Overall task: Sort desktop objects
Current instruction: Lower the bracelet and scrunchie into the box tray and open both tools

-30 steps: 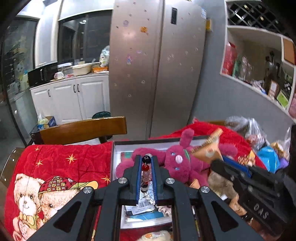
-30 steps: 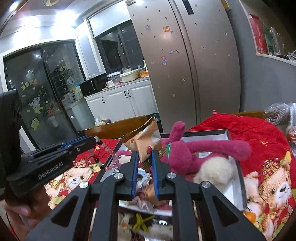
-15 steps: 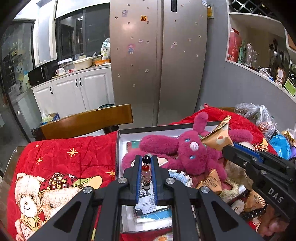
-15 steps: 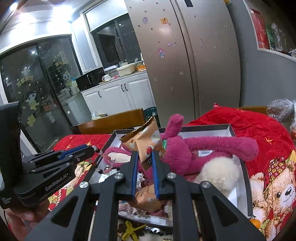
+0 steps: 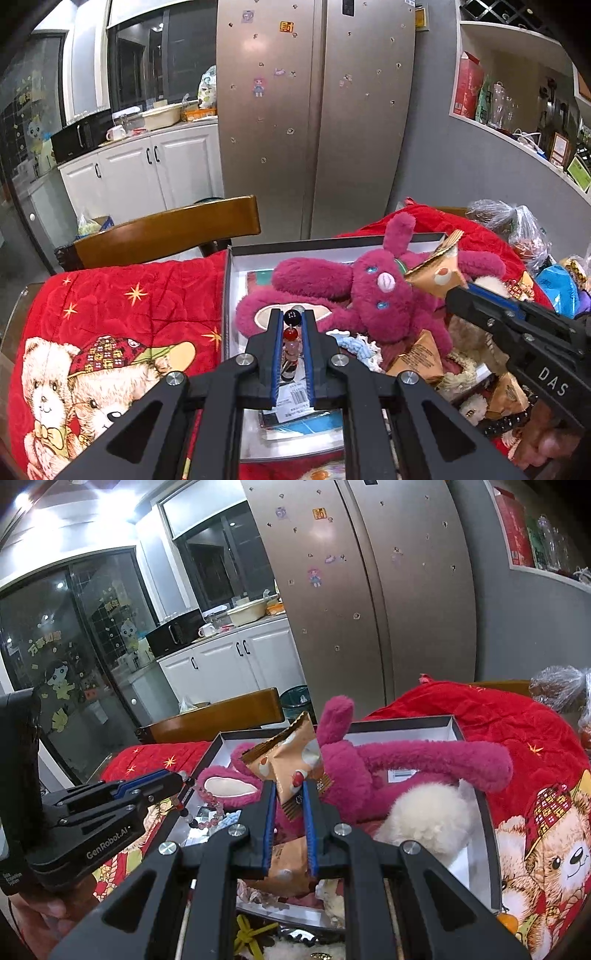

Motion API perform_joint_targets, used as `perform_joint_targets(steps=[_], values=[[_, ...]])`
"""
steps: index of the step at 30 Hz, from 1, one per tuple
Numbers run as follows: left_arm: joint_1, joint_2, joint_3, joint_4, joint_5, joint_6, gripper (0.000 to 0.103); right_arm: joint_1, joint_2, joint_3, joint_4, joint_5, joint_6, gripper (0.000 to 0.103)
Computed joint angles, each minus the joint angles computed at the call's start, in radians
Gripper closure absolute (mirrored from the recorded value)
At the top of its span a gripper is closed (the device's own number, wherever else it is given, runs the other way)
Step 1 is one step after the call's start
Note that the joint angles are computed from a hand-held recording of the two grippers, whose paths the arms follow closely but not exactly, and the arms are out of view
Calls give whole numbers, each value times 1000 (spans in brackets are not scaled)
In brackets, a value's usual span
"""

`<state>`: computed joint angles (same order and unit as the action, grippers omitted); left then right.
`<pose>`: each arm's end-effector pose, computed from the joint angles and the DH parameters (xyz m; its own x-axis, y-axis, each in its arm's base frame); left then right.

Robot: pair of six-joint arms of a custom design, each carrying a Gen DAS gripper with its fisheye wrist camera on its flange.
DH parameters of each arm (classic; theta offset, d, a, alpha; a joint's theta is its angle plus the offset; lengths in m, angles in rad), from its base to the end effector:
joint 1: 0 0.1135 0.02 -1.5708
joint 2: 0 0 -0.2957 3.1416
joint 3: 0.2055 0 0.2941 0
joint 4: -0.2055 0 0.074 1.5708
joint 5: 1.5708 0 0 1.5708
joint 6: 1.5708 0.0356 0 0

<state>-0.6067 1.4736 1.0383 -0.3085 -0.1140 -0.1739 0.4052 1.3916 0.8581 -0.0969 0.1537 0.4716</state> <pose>0.2965 -0.2009 0.2668 -0.6340 0.2308 -0.7381 0.3939 0.9177 -0.0515 0.3090 0.1266 0.2454 -0.6079 0.2278 -0.7606 0.0003 0.9581 0.2866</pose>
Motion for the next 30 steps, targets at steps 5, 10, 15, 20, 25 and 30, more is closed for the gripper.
perform_joint_targets(steps=[5, 10, 15, 20, 25, 30], values=[[-7, 8, 2, -1, -7, 6, 93, 10, 15, 6, -1, 7, -5, 88], [-8, 19, 2, -1, -16, 10, 93, 8, 32, 8, 0, 7, -5, 88], [-1, 23, 4, -7, -10, 6, 93, 6, 30, 4, -2, 7, 0, 88], [-5, 22, 2, -5, -10, 9, 93, 12, 31, 5, -4, 14, 0, 88], [-6, 29, 5, -7, -11, 15, 93, 17, 33, 10, -11, 17, -1, 88], [-5, 29, 8, -6, -3, 21, 80, 24, 24, 5, 0, 12, 0, 86]])
